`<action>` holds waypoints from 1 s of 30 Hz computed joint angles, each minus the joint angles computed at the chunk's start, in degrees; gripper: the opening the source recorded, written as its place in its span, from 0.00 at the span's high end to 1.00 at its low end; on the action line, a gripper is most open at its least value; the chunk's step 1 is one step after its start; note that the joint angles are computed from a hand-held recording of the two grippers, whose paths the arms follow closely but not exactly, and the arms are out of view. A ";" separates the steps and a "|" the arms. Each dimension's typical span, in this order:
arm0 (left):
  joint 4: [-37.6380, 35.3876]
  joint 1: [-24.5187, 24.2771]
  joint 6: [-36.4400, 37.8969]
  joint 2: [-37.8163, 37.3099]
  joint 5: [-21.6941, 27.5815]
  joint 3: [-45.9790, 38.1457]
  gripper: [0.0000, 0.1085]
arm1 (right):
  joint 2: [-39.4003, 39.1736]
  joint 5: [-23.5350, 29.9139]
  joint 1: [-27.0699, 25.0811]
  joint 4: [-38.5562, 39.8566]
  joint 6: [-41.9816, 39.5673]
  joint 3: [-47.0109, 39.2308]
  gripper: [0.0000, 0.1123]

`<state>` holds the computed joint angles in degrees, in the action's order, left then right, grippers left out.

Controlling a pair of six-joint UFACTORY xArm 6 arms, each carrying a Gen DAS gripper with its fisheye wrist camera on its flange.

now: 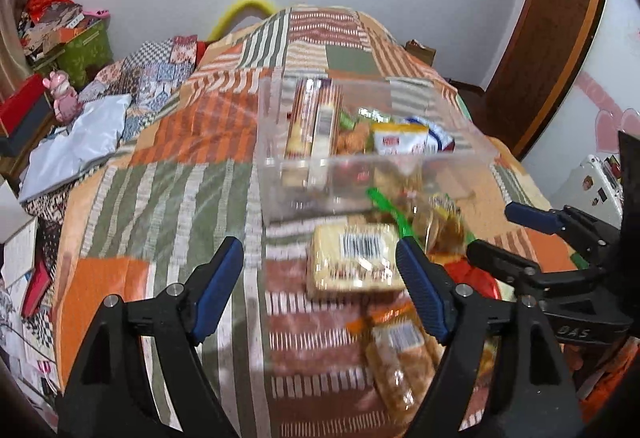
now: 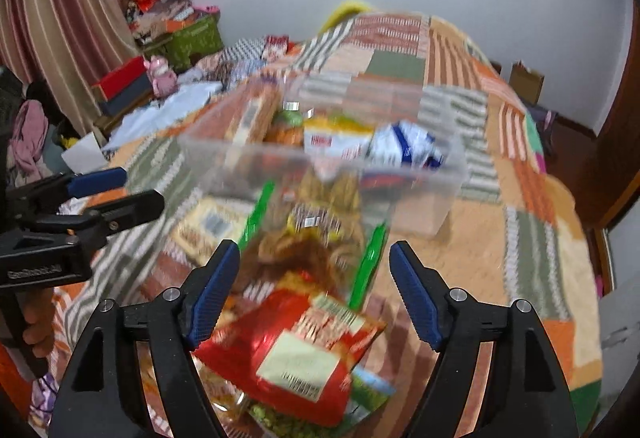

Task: Organize snacks
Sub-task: 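Grasp the red snack bag with the right tool while the left grasps the breadstick pack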

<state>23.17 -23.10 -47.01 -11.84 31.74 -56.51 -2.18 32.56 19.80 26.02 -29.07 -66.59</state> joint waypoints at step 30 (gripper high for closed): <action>-8.46 -7.07 2.36 -0.64 -1.43 6.95 0.27 | -5.00 1.50 -3.93 -1.47 1.62 8.28 0.30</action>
